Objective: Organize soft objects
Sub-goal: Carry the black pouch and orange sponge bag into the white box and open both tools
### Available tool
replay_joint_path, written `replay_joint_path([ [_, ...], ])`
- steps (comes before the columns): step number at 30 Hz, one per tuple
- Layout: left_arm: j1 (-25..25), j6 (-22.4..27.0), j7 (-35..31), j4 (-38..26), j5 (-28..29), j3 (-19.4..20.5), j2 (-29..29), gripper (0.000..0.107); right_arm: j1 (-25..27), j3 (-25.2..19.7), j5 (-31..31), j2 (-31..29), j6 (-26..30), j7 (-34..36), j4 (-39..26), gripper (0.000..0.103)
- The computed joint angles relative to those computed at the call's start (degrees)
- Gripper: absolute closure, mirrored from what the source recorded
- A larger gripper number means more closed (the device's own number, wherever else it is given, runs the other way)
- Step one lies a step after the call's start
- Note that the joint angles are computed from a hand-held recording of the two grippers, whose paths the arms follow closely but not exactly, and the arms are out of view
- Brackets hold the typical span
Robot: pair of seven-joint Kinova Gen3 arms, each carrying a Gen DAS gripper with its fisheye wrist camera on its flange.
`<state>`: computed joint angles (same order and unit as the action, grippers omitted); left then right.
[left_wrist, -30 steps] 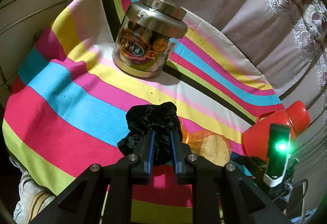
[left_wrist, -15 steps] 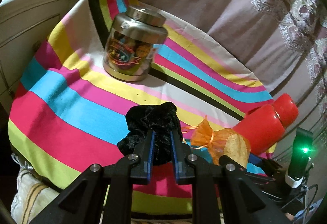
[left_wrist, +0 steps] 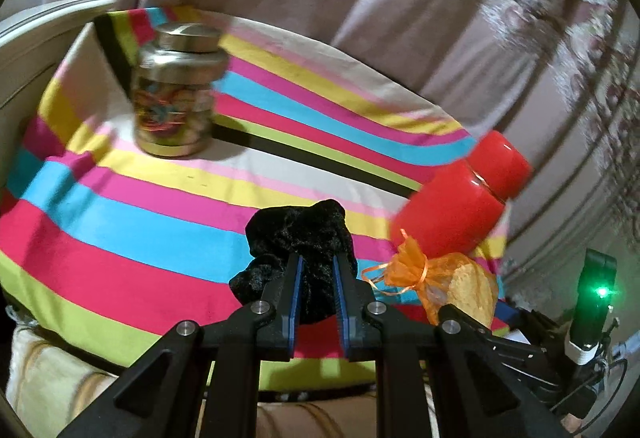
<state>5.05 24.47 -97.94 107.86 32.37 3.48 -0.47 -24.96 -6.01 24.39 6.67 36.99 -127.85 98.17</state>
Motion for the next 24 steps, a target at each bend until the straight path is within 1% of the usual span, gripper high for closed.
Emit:
replay_joint_path([
  [4,1.96,1.13,-0.84,-1.36,-0.21,1.71,0.23,0.092,0.78,0.24,2.9,-3.64,0.86,-3.52,3.29,0.02],
  [11,5.69,3.32,-0.17,-4.0,-1.0,4.23,1.28,0.092,6.43,-1.02,3.33,-10.48,2.59,-5.71,8.89,0.02],
  [17,9.9,4.71,1.2,-7.29,-2.97,7.28,3.23,0.092,12.83,-1.36,1.47,-16.68,4.07,-3.82,13.09,0.02],
  [24,15.36,7.83,3.18,-12.79,-7.3,10.52,7.33,0.092,20.83,0.46,-1.3,-23.04,5.77,0.47,17.76,0.02],
])
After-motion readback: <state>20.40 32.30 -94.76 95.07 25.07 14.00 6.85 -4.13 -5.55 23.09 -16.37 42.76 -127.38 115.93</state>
